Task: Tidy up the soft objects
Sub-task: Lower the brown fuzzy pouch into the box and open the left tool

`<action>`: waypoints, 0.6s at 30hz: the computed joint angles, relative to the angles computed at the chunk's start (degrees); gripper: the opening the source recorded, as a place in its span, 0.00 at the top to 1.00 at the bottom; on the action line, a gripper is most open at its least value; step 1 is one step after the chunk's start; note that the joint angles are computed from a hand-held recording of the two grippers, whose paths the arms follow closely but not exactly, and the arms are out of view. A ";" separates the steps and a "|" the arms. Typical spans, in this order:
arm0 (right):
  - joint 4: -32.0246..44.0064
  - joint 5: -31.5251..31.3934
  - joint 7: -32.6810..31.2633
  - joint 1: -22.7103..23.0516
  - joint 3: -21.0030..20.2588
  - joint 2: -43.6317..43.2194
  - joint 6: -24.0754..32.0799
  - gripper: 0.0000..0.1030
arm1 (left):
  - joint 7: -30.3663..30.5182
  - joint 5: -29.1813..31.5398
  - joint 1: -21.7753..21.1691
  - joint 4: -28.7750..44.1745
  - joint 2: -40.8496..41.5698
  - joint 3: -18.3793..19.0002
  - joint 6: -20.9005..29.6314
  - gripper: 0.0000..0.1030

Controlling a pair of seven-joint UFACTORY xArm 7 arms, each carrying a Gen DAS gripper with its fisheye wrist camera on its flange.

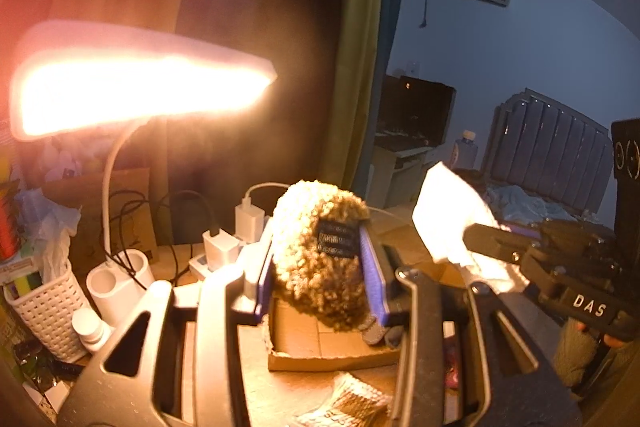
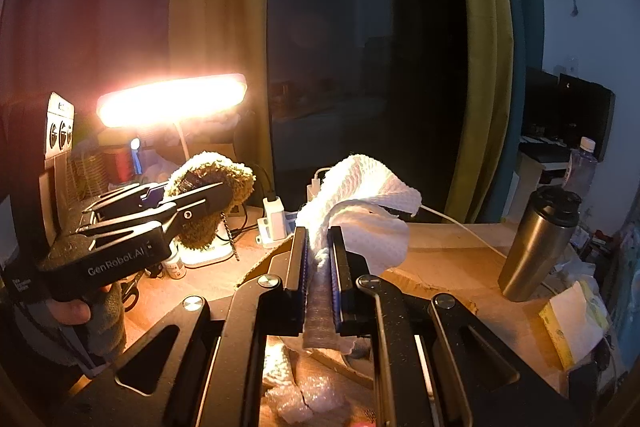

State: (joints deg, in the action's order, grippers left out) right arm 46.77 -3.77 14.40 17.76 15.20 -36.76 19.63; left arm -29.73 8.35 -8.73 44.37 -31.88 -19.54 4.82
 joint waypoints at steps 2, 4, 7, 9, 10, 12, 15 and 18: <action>0.31 0.24 -0.34 0.38 -0.40 0.88 -0.52 0.90 | 0.24 0.27 0.18 0.18 0.58 -0.06 -0.28 0.63; 0.43 0.55 -0.85 0.81 -0.91 1.83 -1.18 0.90 | 0.16 0.56 0.63 0.44 1.33 -0.48 -0.70 0.62; 0.90 1.07 -1.43 1.40 -1.36 3.19 -1.61 0.90 | -0.03 1.12 1.51 0.65 2.46 -1.20 -1.60 0.62; 1.12 1.51 -2.04 1.87 -1.89 4.13 -1.90 0.90 | -0.65 1.52 2.62 0.97 3.68 -2.15 -2.09 0.62; 1.41 1.77 -2.31 2.11 -2.08 4.71 -1.91 0.90 | -0.93 1.59 2.78 1.24 4.30 -2.40 -2.03 0.63; 1.56 2.27 -2.89 2.55 -2.52 5.63 -2.33 0.90 | -1.57 2.04 3.34 1.72 5.79 -3.08 -2.14 0.63; 1.65 3.28 -3.95 3.33 -3.43 7.34 -3.25 0.90 | -2.61 3.11 4.25 2.11 7.56 -4.04 -2.38 0.63; 1.86 4.30 -4.93 4.03 -4.11 9.13 -3.78 0.90 | -3.51 4.22 4.93 2.32 9.16 -4.39 -2.39 0.63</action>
